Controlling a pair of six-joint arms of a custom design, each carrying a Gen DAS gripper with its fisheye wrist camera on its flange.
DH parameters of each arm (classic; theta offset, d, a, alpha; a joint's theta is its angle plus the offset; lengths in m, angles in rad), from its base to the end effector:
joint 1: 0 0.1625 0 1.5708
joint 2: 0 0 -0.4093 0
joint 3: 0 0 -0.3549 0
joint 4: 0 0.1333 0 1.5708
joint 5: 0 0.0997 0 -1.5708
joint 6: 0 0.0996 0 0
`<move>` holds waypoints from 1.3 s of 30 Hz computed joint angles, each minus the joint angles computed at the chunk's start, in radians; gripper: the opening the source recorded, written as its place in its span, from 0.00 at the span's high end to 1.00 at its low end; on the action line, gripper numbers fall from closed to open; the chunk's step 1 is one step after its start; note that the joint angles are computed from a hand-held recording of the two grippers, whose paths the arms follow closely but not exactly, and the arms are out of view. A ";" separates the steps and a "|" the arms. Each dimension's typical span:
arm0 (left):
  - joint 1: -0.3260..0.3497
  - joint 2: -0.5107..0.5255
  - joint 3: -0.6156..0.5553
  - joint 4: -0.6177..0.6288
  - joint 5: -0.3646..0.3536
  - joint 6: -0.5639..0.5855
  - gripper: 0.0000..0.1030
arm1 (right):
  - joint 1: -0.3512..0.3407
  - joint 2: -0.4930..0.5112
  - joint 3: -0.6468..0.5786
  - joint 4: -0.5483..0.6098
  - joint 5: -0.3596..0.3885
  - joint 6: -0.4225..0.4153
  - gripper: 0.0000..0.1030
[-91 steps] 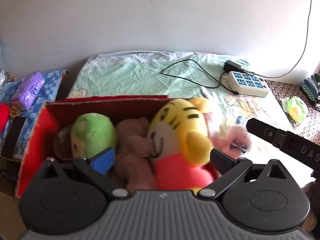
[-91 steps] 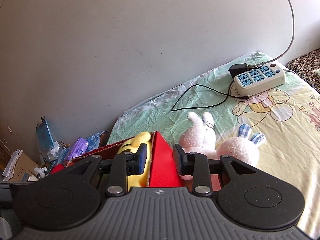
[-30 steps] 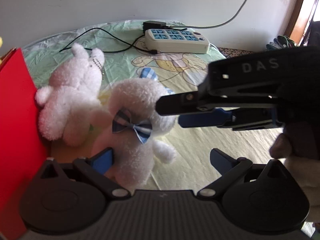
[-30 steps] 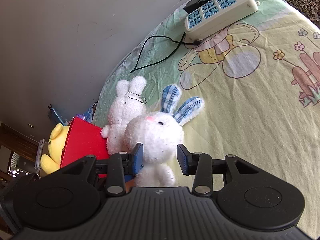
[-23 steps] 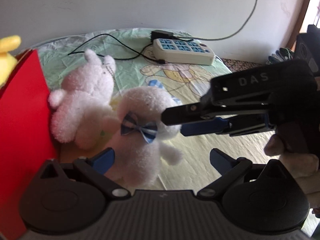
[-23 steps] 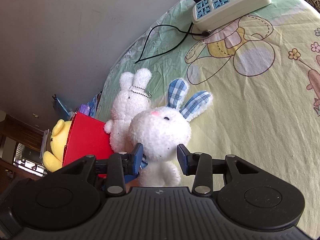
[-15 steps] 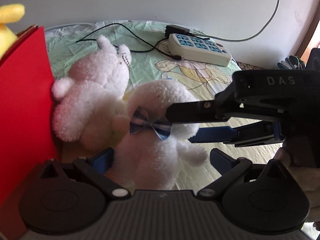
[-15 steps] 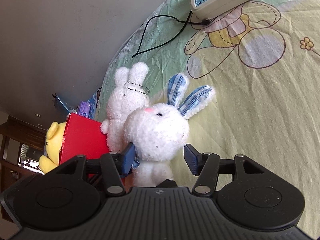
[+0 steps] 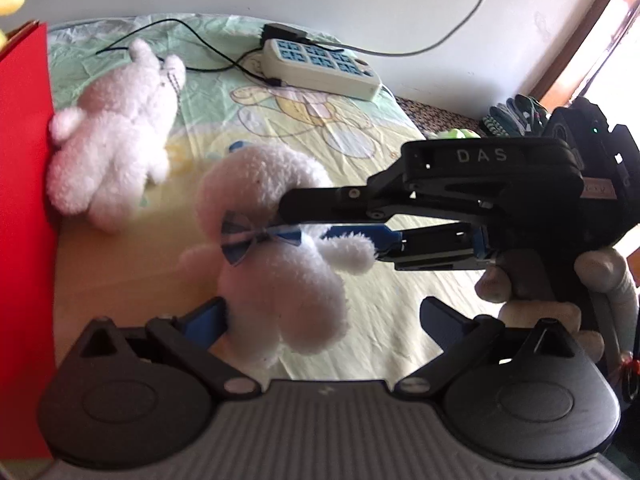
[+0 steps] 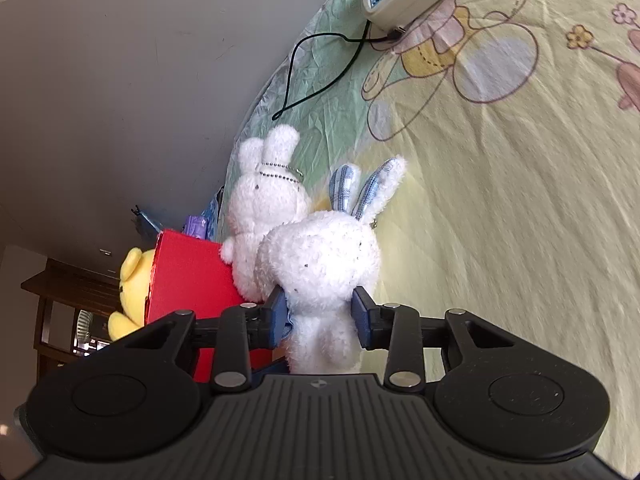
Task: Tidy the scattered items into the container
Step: 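Close the right gripper on the white rabbit's body, then lift the white rabbit with the right gripper toward the red box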
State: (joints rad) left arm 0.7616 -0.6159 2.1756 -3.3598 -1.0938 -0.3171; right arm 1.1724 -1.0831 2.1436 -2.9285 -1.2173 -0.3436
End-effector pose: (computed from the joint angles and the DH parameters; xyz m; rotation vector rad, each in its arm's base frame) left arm -0.2059 -0.4437 -0.0194 0.6039 2.7253 -0.6339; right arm -0.0346 -0.5147 0.1542 0.0019 2.8636 -0.5848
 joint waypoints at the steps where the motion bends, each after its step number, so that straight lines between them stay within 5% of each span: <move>1: -0.008 -0.007 0.013 0.002 -0.011 0.001 0.03 | -0.008 -0.017 0.014 0.010 -0.002 -0.012 0.64; 6: -0.043 -0.029 0.052 -0.045 0.007 0.063 0.03 | -0.042 -0.080 0.069 0.032 -0.005 -0.041 0.62; 13: 0.046 0.008 -0.053 -0.036 0.026 0.047 0.03 | -0.042 -0.047 0.059 -0.062 0.042 0.005 0.45; 19: 0.084 0.018 -0.093 -0.020 -0.008 0.004 0.04 | -0.041 -0.017 0.042 -0.074 0.053 0.004 0.43; 20: 0.086 0.019 -0.096 -0.014 -0.016 0.007 0.09 | -0.044 -0.012 0.040 -0.074 0.057 0.008 0.42; 21: 0.090 0.019 -0.102 -0.003 -0.035 0.009 0.26 | -0.047 -0.006 0.036 -0.069 0.064 0.015 0.40; 24: 0.083 0.029 -0.112 0.030 -0.011 0.003 0.27 | -0.050 0.009 0.023 -0.048 0.065 0.024 0.38; 31: 0.071 0.021 -0.104 0.031 0.007 0.002 0.34 | -0.055 0.005 0.038 -0.052 0.088 -0.001 0.48; 39: 0.025 0.007 -0.082 0.025 0.035 -0.006 0.34 | -0.042 -0.046 0.096 -0.107 0.081 -0.044 0.49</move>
State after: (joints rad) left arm 0.7863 -0.6086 2.0939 -3.3352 -1.0590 -0.3230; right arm 1.1304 -1.1294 2.2394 -3.0353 -1.1365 -0.3871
